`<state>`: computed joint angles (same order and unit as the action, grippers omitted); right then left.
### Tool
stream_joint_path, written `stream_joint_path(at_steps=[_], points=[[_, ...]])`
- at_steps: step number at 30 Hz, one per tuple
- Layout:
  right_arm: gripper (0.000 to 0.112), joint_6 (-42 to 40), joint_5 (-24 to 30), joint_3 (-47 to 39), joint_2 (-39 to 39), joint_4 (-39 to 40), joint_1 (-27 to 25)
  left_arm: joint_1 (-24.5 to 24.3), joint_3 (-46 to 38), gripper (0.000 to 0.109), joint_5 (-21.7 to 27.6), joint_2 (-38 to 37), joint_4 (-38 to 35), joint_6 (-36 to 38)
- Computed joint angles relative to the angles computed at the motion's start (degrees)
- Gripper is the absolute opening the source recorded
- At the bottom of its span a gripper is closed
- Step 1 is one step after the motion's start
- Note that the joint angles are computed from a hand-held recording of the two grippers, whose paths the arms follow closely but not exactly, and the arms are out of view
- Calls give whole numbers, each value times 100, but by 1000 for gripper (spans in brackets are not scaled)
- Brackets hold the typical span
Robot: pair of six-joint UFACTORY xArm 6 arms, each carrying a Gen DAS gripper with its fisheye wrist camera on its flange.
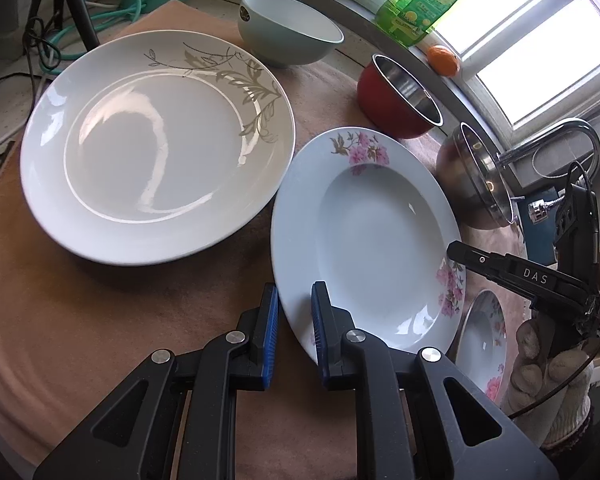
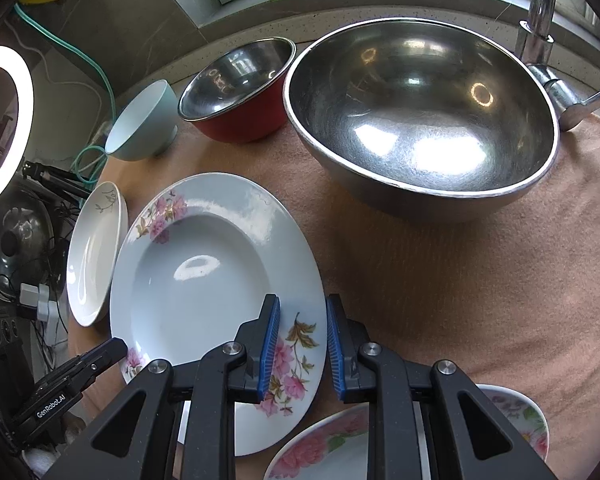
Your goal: Organize plates and bowls
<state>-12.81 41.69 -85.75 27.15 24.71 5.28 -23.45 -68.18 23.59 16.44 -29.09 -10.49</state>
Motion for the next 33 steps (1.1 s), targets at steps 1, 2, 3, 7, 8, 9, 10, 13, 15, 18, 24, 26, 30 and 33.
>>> stream_joint_path(at_steps=[1,2,3,7,8,9,10,13,15,18,24,26,30,33], points=[[21,-1,0,16,-13,-11,4,2,-3,15,3,2,-7,4],[21,-13,-4,37,-28,-17,7,0,27,15,-6,-16,-30,21],[21,-27,-12,58,-40,-28,15,-2,50,15,-9,-32,-39,22],[21,-46,-16,93,-68,-76,45,-21,192,15,-42,-135,-51,21],[21,-43,-23,103,-73,-88,56,-23,217,15,-44,-153,-66,28],[21,-44,-34,113,-80,-104,71,-27,260,15,-51,-184,-73,37],[21,-52,-46,135,-94,-117,82,-30,285,15,-50,-204,-73,36],[21,-53,-43,160,-109,-130,112,-37,358,15,-58,-264,-89,29],[21,-73,-46,196,-132,-122,119,-42,413,15,-70,-308,-98,22],[21,-81,-59,222,-147,-147,136,-49,448,15,-66,-342,-100,-4],[22,-121,-85,264,-161,-190,190,-69,590,15,-66,-461,-124,-18],[22,-122,-79,264,-158,-202,201,-75,615,15,-63,-486,-116,-38],[22,-134,-66,248,-147,-230,213,-82,673,15,-74,-539,-116,-54],[22,-156,-73,269,-160,-251,227,-87,724,15,-79,-578,-132,-55]])
